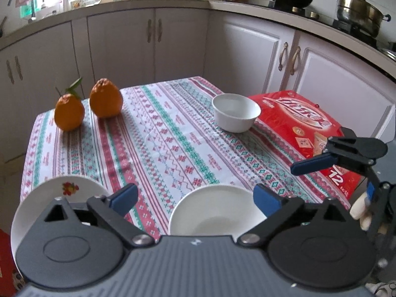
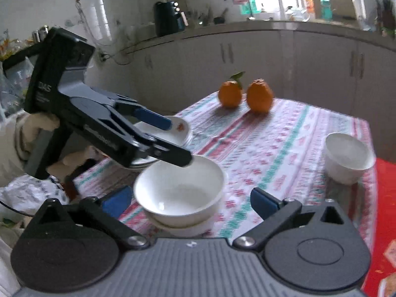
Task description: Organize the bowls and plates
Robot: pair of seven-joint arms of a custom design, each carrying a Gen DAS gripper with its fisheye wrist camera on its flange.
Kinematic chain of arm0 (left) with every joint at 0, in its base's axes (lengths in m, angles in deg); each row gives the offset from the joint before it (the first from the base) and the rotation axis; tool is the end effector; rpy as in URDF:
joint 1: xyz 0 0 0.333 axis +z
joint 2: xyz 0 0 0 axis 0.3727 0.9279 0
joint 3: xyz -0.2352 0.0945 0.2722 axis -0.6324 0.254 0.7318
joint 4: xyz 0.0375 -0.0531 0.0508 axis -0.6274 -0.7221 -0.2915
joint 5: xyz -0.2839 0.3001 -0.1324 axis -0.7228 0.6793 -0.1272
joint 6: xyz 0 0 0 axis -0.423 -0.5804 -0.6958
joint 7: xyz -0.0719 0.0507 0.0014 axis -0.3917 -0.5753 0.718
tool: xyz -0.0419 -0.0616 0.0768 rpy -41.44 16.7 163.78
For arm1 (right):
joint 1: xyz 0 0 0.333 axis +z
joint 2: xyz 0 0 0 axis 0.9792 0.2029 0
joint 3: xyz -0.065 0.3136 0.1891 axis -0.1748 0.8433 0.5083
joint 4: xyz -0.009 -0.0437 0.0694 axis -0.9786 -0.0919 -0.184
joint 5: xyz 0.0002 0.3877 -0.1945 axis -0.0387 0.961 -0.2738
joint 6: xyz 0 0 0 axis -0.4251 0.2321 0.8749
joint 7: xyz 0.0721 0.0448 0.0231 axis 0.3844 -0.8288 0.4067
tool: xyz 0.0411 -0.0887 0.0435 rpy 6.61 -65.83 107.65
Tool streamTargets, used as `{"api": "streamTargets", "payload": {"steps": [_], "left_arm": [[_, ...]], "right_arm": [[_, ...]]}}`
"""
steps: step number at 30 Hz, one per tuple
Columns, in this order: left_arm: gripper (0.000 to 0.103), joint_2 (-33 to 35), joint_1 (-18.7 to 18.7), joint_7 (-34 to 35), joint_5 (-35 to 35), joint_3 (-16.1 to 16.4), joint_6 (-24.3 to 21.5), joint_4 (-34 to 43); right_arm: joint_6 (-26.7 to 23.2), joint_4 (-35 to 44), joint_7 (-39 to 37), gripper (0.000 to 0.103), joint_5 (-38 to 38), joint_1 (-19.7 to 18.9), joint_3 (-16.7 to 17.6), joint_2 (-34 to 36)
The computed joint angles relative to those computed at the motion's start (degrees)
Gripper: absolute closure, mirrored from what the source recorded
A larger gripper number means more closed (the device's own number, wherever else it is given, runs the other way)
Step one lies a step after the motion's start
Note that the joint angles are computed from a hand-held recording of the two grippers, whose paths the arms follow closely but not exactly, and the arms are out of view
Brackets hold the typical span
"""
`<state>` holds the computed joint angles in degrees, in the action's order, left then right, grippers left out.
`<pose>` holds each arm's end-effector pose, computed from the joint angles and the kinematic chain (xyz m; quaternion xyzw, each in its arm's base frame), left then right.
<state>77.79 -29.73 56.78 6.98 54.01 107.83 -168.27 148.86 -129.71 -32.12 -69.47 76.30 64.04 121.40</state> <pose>0.6614 -0.2963 0.3135 -0.6190 0.6768 -0.3102 0.2500 0.7204 0.4423 0.2779 -0.8423 0.2468 -0.0382 0.4776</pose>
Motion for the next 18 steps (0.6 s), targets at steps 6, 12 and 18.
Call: {"api": "streamTargets", "payload": {"steps": [6,12,18], "left_arm": [[0.003,0.3,-0.3,0.9,2.1,1.0,-0.9,2.9],[0.001,2.7,2.4,1.1,6.4,-0.3,-4.2,10.0],[0.001,6.1,10.8,2.1,11.8,-8.1,-9.8,20.2]], "right_arm": [[4.4,-1.4,0.1,0.0,-0.2,-5.2,5.9,4.3],[8.6,-0.6,10.3,0.0,-4.2,4.3,-11.1,-3.8],[12.5,2.5,15.7,0.0,-7.6,8.2,-17.5,-3.4]]}}
